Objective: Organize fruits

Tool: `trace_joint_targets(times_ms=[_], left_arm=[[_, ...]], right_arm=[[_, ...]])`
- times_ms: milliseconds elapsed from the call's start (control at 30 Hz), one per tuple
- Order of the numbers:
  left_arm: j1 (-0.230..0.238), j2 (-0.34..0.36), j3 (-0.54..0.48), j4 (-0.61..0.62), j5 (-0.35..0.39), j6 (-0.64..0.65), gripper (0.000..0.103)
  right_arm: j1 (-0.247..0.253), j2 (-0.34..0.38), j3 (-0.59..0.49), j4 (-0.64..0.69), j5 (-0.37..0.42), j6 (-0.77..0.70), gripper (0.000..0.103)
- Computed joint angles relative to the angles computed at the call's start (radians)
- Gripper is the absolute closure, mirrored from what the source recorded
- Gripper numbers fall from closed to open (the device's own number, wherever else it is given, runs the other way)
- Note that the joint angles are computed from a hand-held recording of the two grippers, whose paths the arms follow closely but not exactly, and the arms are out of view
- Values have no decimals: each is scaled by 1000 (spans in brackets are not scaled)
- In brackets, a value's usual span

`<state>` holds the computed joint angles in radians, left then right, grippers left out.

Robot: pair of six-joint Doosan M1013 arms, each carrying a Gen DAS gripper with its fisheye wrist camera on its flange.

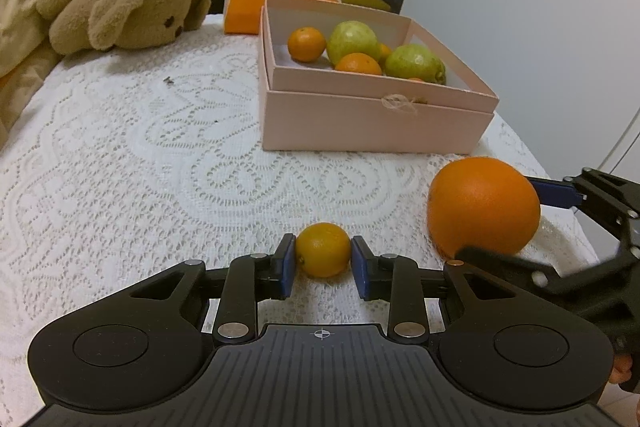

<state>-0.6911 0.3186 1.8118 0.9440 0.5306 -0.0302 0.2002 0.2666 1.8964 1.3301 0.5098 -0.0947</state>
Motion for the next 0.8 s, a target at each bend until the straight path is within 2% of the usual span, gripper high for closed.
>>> trace_joint_targets(times_ms=[133, 300, 500, 600, 800], left_arm=[[0, -1, 1, -1, 1, 2, 69], [0, -1, 0, -5, 0, 7, 69], [-2, -2, 1, -9, 0, 11, 69], [-2, -2, 1, -8, 3, 14, 69], [-4, -2, -1, -13, 8, 27, 69]], right_arm=[[-8, -22, 27, 70, 47, -154, 17], [-19, -36, 31, 58, 111, -216, 17], [-20, -40, 30, 66, 98, -236, 17], [-17, -43, 36, 117, 46, -279, 17], [-4, -6, -1, -23, -7, -122, 17]])
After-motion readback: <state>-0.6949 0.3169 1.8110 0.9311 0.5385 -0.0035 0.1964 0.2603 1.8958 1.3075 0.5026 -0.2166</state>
